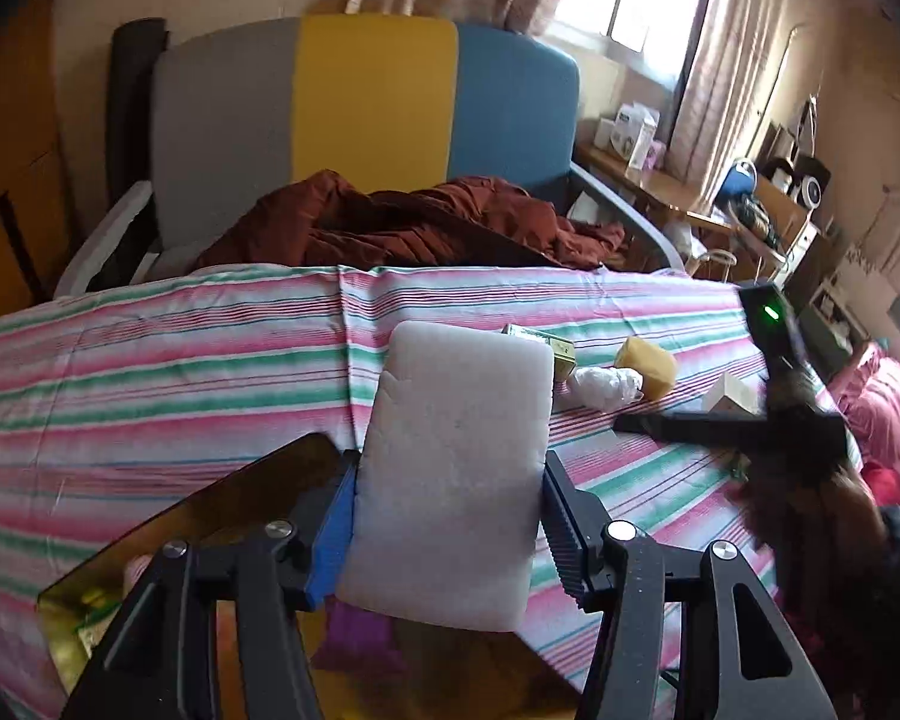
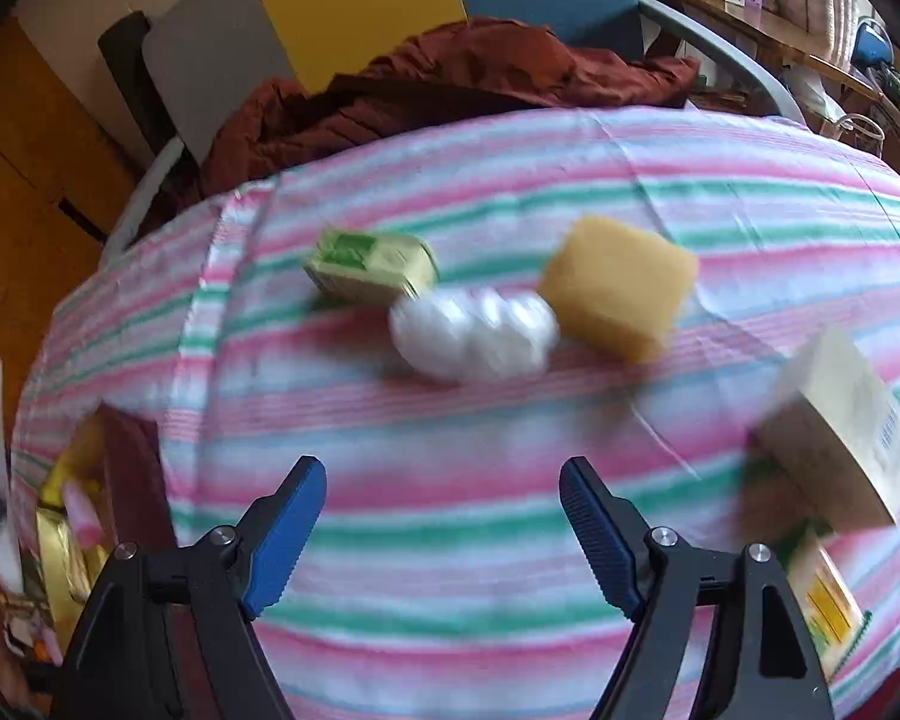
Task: Organize objects
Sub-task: 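Grasp the green essential oil box with the right tool while the left holds the block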
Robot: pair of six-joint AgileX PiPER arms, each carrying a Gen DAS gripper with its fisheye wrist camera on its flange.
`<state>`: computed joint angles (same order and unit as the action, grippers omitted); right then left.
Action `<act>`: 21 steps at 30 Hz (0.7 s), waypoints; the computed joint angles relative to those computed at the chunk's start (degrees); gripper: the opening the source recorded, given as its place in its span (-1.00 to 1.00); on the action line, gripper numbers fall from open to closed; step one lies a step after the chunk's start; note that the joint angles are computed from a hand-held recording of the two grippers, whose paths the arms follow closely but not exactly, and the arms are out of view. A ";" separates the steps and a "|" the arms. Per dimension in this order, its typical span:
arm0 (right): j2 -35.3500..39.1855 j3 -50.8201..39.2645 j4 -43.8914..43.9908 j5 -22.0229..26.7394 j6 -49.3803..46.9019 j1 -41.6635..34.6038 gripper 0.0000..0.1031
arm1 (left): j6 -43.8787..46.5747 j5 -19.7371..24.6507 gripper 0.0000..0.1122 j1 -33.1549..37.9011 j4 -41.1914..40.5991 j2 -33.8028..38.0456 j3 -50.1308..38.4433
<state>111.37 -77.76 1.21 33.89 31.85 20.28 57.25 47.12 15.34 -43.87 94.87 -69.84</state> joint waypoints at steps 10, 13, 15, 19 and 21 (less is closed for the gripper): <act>23.62 -38.42 -9.07 16.21 13.92 1.67 0.66 | 6.59 6.57 0.03 12.79 -5.56 -1.50 3.77; 29.94 -48.95 -9.97 22.94 14.96 1.11 0.66 | 7.50 7.14 0.04 15.03 -6.03 -1.12 4.32; 32.81 -53.56 -8.69 25.94 13.91 0.52 0.66 | 7.70 7.46 0.04 16.27 -5.98 -0.62 4.43; 34.98 -55.48 -9.22 27.75 12.28 0.68 0.45 | 7.37 7.18 0.04 17.79 -5.69 -0.03 4.66; 32.14 -50.26 -10.04 24.47 12.15 1.01 0.44 | 7.03 7.24 0.04 19.00 -5.82 0.14 4.58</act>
